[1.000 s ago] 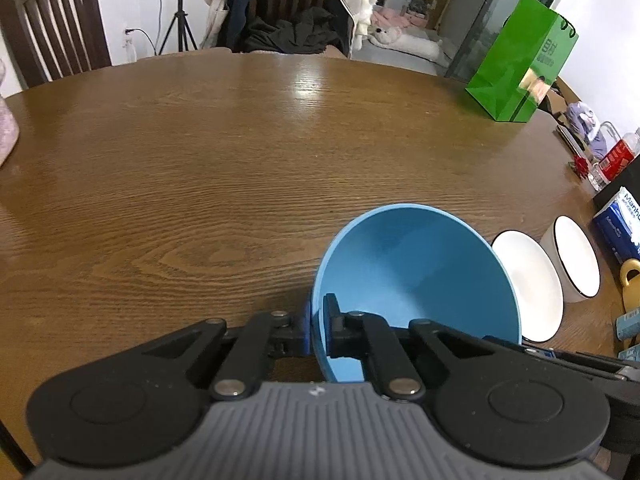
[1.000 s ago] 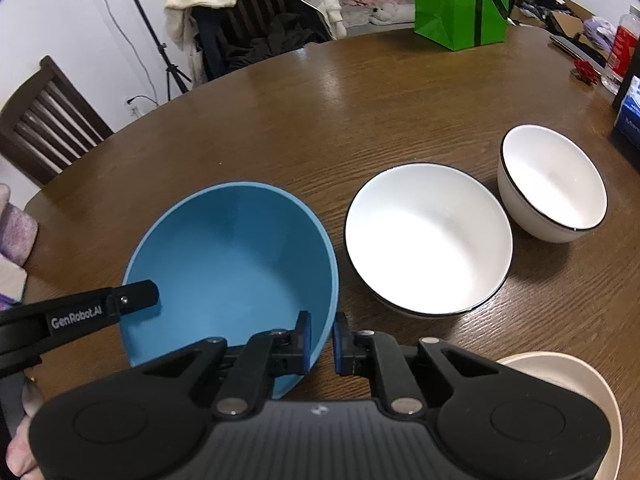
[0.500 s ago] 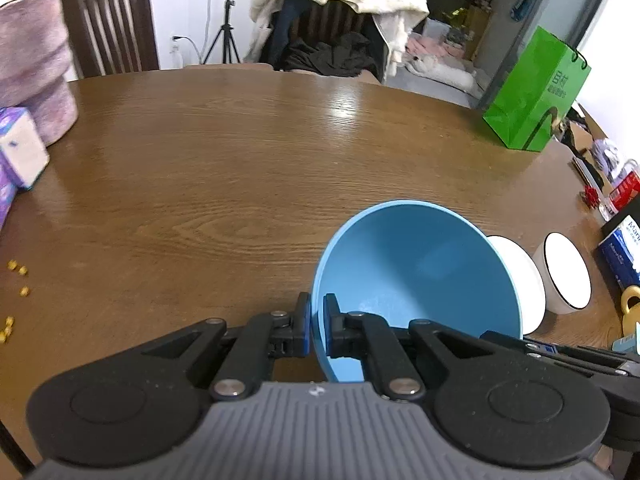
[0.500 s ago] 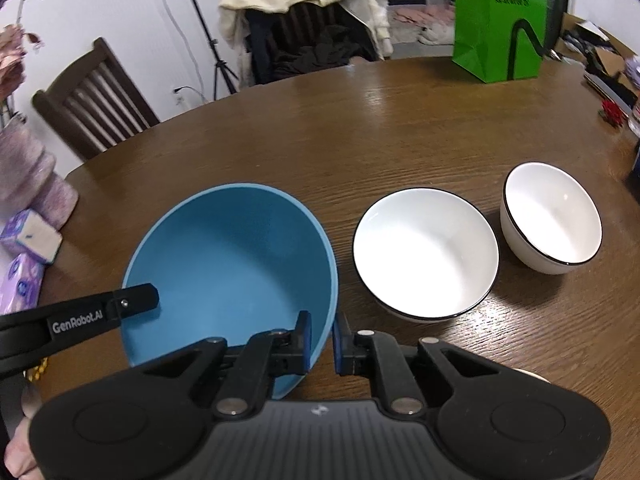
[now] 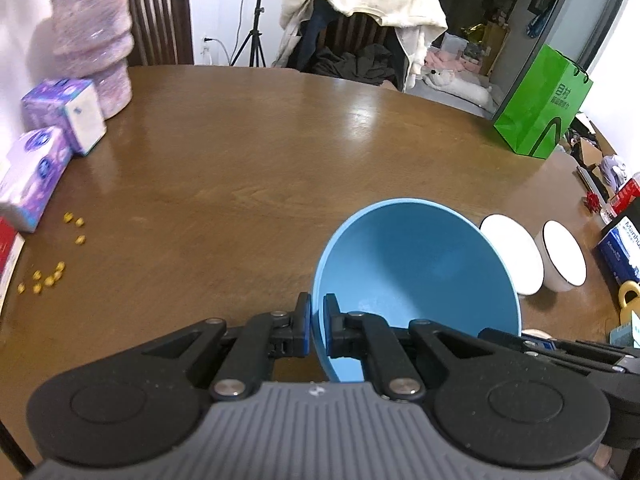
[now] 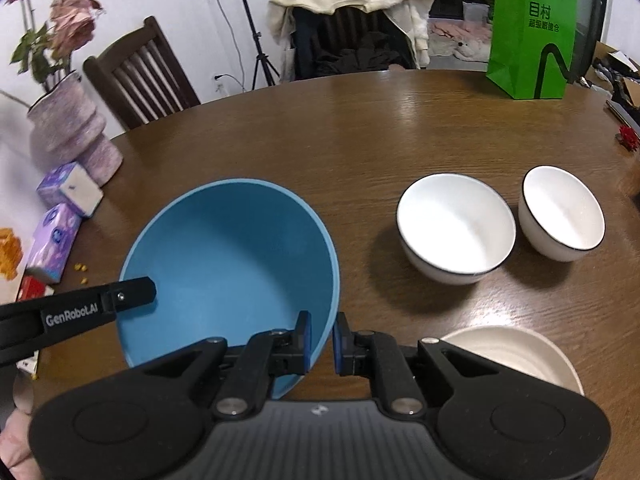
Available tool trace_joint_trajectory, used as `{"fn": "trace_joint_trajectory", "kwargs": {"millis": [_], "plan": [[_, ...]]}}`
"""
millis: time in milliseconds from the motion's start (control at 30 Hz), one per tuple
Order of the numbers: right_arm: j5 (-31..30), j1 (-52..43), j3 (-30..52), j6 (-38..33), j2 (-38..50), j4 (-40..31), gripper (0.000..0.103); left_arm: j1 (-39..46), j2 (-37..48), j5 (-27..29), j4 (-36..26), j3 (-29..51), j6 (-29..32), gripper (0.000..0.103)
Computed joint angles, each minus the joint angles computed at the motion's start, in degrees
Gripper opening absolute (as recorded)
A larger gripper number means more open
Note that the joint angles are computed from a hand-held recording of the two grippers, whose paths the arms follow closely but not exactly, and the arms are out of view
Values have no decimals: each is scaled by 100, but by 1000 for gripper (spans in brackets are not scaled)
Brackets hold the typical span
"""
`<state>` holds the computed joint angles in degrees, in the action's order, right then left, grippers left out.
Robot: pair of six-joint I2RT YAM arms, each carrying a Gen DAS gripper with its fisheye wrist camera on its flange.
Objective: Organize plates and bowls
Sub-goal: 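Lift the blue bowl with both grippers and carry it toward the snack boxes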
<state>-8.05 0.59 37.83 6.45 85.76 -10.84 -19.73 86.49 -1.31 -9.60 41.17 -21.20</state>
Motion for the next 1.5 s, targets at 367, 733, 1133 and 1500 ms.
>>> {"fn": "trace_joint_trajectory", "kwargs": {"millis": [367,733,1133,1500], "plan": [[700,1424,-763,1021,-1248,-384,10,819,-1720,399,-649,-1124,573,7],[1426,2995,-994,2147,-1666,-711,10,1976,-2881,956,-1340,-1794,1336,7],[1804,4181,-982,2974,-1179,-473,10,3390,-2914,1501,-1440,-2144,2385,7],[1857,4508,-830,3122,-219,246,10,3721,-2319,1420,-830,-2297,2642,7]]}}
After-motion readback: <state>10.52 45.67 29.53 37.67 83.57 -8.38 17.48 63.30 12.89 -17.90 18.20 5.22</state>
